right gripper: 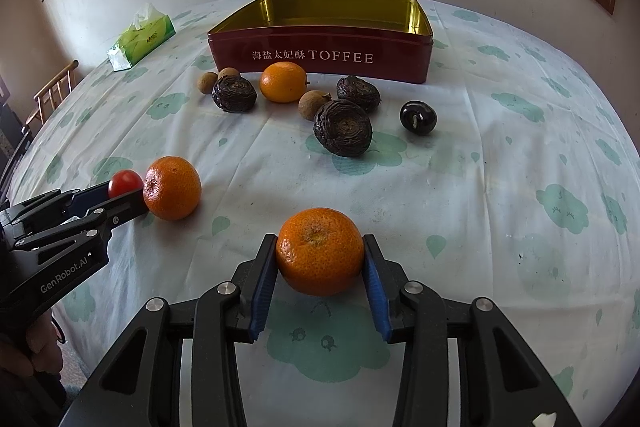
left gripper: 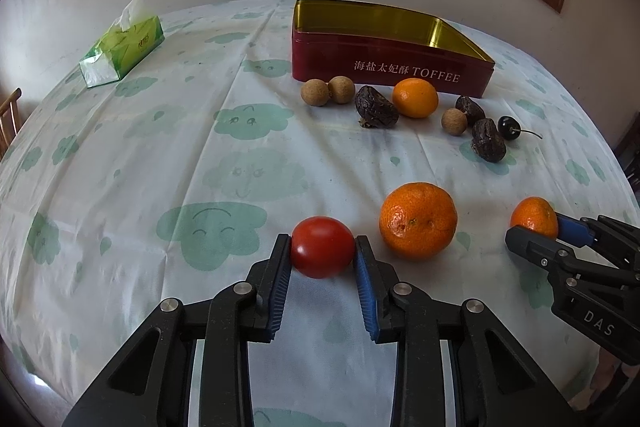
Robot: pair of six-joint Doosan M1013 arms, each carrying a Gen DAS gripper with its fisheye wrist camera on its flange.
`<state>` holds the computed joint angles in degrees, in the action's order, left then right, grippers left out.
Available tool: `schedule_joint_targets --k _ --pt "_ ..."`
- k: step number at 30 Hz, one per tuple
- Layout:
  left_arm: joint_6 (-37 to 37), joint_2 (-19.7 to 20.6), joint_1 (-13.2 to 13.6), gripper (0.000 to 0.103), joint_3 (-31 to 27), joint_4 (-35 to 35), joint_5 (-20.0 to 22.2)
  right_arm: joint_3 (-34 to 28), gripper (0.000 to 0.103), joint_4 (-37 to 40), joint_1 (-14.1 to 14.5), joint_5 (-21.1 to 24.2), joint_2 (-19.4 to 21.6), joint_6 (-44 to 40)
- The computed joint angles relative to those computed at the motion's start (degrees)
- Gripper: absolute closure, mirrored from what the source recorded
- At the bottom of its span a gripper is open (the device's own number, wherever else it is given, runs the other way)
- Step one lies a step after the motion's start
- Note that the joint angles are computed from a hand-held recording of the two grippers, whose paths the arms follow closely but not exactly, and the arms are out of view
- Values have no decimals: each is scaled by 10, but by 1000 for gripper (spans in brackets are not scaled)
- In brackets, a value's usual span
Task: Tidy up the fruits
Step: 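Close the right tool on the large mandarin while the left tool grasps the red tomato, then lift and carry the tomato and mandarin in both tools over the red tin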
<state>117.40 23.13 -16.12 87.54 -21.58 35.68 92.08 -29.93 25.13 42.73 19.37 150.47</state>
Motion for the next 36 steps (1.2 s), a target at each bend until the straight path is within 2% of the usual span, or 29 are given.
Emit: schedule_joint_targets --k 23,36 --pt "-3 -2 6 71 -5 -1 1 5 65 -12 0 7 -8 8" --pt "0 2 10 71 -25 -1 -9 3 65 -23 -10 13 -19 -3"
